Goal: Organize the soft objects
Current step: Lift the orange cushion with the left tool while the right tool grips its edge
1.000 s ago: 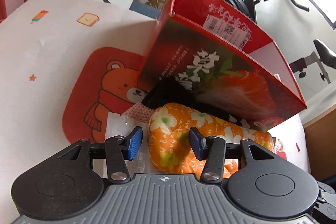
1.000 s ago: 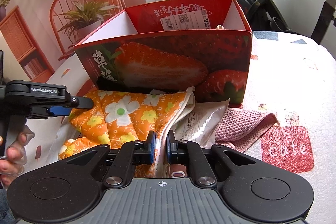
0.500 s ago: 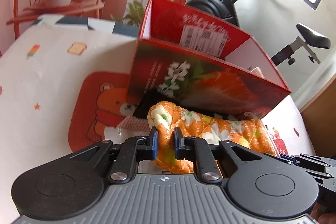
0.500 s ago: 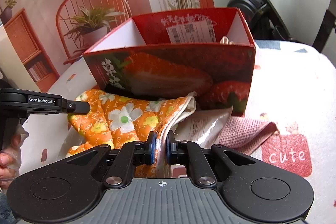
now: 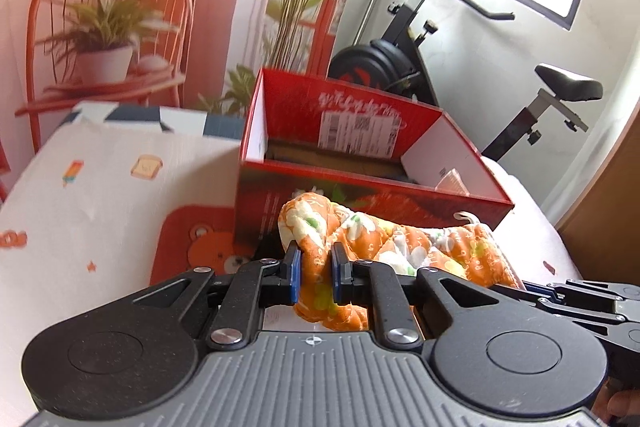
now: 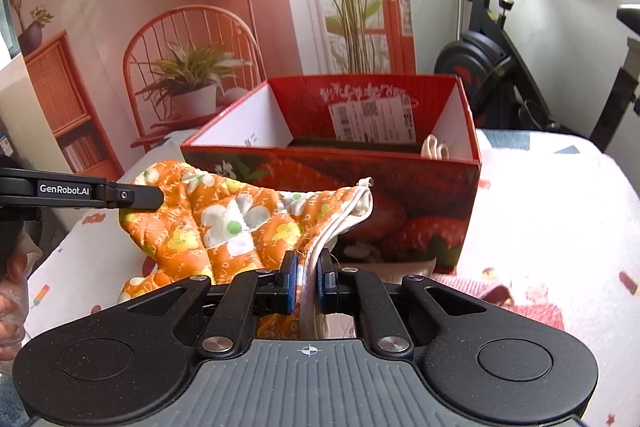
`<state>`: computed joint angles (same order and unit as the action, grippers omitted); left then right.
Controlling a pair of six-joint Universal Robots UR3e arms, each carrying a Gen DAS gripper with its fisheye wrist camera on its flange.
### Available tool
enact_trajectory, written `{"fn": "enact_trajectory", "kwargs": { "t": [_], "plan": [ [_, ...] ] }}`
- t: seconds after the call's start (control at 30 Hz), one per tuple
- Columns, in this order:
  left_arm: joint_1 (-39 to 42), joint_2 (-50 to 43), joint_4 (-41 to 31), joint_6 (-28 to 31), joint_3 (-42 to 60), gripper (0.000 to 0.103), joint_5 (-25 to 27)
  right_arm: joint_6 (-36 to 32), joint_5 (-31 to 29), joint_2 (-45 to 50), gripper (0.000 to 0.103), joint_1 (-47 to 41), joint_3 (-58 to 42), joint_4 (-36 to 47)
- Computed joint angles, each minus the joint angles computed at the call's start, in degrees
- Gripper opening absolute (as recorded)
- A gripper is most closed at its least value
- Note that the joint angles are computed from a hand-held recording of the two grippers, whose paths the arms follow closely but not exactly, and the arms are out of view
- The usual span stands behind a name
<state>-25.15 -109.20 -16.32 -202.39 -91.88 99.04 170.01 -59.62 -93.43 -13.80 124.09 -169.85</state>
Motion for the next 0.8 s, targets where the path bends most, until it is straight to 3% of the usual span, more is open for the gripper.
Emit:
{"fn": "enact_trajectory", "kwargs": {
  "t": [0.2,0.4,0.63,0.8],
  "plan": [
    [-1.8,-1.1,-0.6,3.2,4.9,0.016,4.0,-1.0,1.7,0.2,0.009,-0.3,-4.0,1.7],
    [-1.0,-3.7,-2.4,5.5,12.4,0.016,4.3,-2.2,2.4,4.2,0.009,0.0,-13.1,3.6],
    [0.1,-12.7,-8.9,8.4,29.7,0.016,6.0,-3.4,0.4,14.9,0.009,2.1,-29.1,5.6],
    [1.2,-21.6,-15.1,7.3,45.1,0.016,6.0,-3.6,-3.1,24.6,0.009,4.2,-42.5,8.2]
  ]
}}
